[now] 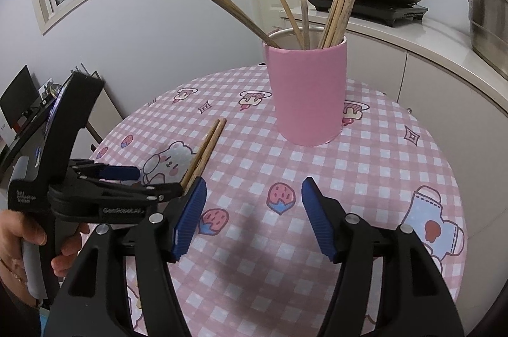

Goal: Organize utensils
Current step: 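Close the left gripper on a chopstick while the right gripper grasps another chopstick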

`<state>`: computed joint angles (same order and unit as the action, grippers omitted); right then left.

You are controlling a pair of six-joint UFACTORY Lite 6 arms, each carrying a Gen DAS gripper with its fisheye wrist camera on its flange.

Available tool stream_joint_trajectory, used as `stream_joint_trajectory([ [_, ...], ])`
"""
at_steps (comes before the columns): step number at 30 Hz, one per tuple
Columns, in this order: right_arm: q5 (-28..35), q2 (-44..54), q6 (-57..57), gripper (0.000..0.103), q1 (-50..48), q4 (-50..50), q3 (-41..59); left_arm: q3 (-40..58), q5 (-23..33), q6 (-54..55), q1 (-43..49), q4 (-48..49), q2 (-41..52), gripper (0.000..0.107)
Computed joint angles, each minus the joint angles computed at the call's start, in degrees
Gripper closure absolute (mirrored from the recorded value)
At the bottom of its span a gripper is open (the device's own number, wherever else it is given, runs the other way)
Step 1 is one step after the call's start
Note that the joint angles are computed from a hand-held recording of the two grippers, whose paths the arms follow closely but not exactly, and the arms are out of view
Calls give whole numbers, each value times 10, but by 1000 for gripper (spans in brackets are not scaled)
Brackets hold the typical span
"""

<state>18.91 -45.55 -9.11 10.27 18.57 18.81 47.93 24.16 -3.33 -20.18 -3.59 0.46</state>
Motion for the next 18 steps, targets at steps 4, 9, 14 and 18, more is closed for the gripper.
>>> stream_joint_trajectory([
  [4, -5, 10, 5, 44, 3, -5, 2, 56, 0, -117, -23, 112, 61, 26],
  [9, -13, 32, -2, 44, 0, 2, 10, 112, 6, -84, -8, 93, 109, 37],
  [14, -32, 70, 71, 44, 34, -58, 28, 121, 13, -4, 23, 46, 109, 71],
  [18, -62, 151, 184, 44, 85, -157, 62, 121, 19, 83, 75, -10, 106, 72],
])
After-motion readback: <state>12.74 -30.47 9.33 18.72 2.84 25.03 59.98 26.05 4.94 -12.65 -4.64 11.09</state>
